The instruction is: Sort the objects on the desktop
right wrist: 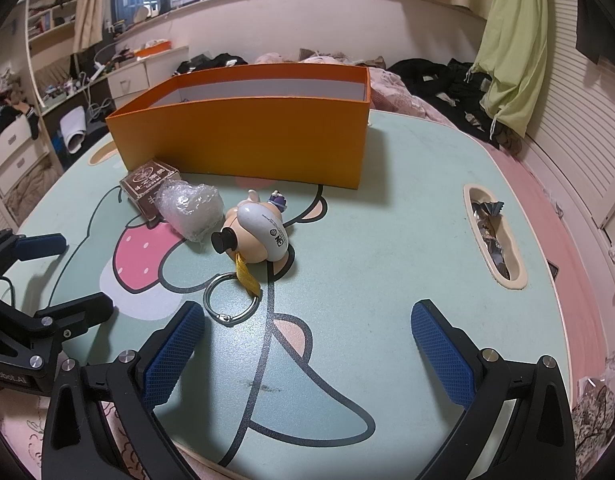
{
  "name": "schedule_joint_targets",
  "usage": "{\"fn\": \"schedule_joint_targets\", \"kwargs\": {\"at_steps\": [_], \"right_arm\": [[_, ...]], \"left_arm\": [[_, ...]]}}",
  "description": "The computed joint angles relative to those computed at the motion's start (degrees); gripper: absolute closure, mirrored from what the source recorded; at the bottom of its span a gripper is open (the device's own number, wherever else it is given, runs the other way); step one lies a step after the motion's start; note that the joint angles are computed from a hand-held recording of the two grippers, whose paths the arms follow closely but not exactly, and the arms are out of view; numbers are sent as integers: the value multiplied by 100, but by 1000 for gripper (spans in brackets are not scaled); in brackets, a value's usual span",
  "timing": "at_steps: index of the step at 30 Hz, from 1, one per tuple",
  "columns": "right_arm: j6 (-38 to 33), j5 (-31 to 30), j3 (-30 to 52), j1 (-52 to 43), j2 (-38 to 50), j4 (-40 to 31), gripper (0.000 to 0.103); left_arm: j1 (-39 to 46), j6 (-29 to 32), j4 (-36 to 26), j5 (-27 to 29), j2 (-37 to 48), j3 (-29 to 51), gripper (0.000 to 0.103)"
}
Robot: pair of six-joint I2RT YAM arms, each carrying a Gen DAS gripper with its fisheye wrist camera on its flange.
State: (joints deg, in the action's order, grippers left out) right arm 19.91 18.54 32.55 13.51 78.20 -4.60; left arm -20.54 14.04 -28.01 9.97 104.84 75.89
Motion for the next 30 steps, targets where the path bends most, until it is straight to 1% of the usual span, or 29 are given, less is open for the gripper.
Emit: {"fn": "schedule_joint_targets", "kwargs": {"at_steps": [2,3,6,9,11,13,15,17,19,20,24,27,30], "right_arm": [[-16,-145,-35,-66,-87,36,0],[-22,-335,-75,-147,-173,79,0],[-24,-646,-90,-318,-335,93,0],[-19,-907,0,-430,-540,-46,4],[-28,-1122,117,-431,-732,-149,4],[-32,-1122,311,-319,-814,-293,6],[-56,-1172,745,-274,-688,-553,11],[-20,-1374,1224,-296,-446,-800,16],[10,-1868,1825,-460,-125,-1077,19],[56,-1999,2049,-462,17,-1162,20],[44,-2401,3169,-582,735,-1630,21],[46,-2627,3709,-629,1118,-1855,21],[67,-2724,4063,-624,1419,-2002,21]], "left_arm": [[0,-1,4,1,-6,-8,0],[-2,0,20,-1,-1,-20,0],[-27,-21,52,-13,26,-26,0],[-27,-21,57,-15,20,-35,0],[-24,-19,63,-13,15,-45,0],[-21,-17,58,-10,9,-43,0],[-24,-21,74,-12,6,-59,0],[-16,-14,35,-7,-6,-27,0],[-8,-12,7,0,-1,12,0],[-8,-15,3,2,8,27,0],[-2,-18,88,13,28,-20,0],[-18,-36,154,12,40,-57,0],[-19,-39,219,20,37,-108,0]]}}
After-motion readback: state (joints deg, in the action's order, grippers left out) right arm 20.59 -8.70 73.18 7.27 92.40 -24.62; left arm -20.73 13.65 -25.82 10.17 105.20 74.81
